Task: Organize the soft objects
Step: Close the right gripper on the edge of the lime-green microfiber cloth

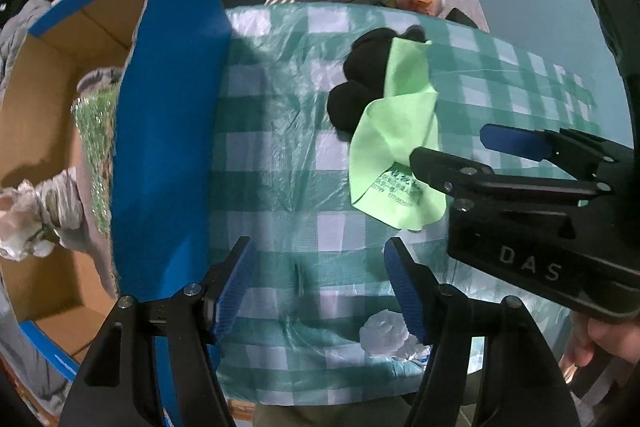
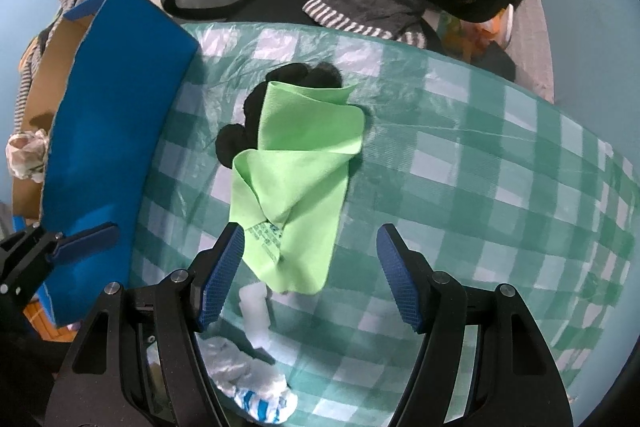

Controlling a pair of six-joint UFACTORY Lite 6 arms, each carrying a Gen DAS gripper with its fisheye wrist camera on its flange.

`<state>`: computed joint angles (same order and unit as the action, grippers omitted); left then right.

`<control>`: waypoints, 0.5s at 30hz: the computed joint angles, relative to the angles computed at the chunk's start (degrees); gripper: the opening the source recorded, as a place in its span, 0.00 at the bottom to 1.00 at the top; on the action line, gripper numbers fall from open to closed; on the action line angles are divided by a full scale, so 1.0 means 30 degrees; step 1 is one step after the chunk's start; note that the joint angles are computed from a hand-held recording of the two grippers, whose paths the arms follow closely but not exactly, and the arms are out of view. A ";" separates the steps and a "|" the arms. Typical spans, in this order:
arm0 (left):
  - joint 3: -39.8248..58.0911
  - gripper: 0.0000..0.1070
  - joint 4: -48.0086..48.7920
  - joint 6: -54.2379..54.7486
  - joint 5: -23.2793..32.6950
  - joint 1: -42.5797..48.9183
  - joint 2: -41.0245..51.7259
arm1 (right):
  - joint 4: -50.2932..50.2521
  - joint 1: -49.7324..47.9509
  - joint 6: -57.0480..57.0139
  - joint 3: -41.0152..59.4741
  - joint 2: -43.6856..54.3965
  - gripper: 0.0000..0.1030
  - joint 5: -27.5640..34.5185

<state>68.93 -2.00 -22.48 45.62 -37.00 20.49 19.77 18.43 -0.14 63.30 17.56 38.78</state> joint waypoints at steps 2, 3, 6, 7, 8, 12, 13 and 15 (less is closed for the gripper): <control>-0.0021 0.63 -0.0007 -0.0006 -0.0133 0.0133 0.0190 | 0.0060 0.0180 -0.0094 0.0361 0.0563 0.67 -0.0223; -0.0061 0.63 -0.0132 0.0068 -0.0162 0.0228 0.0283 | 0.0097 0.0245 -0.0162 0.0515 0.0845 0.67 -0.0347; -0.0082 0.63 -0.0400 0.0306 -0.0229 0.0377 0.0516 | 0.0150 0.0412 -0.0281 0.0827 0.1545 0.67 -0.0726; -0.0088 0.63 -0.0400 0.0358 -0.0228 0.0347 0.0564 | 0.0172 0.0431 -0.0335 0.0846 0.1671 0.67 -0.0865; -0.0100 0.63 -0.0341 0.0293 -0.0197 0.0285 0.0552 | 0.0203 0.0440 -0.0373 0.0843 0.1746 0.67 -0.0977; -0.0300 0.63 -0.0373 0.0225 -0.0115 0.0223 0.0504 | 0.0650 0.0485 -0.0845 0.0794 0.2090 0.66 -0.1389; -0.0425 0.63 -0.0438 0.0284 -0.0155 0.0253 0.0436 | 0.0951 0.0446 -0.1311 0.0801 0.2180 0.59 -0.1378; -0.0611 0.63 -0.0483 0.0239 -0.0179 0.0181 0.0304 | 0.1351 0.0372 -0.1603 0.0749 0.2339 0.45 -0.1328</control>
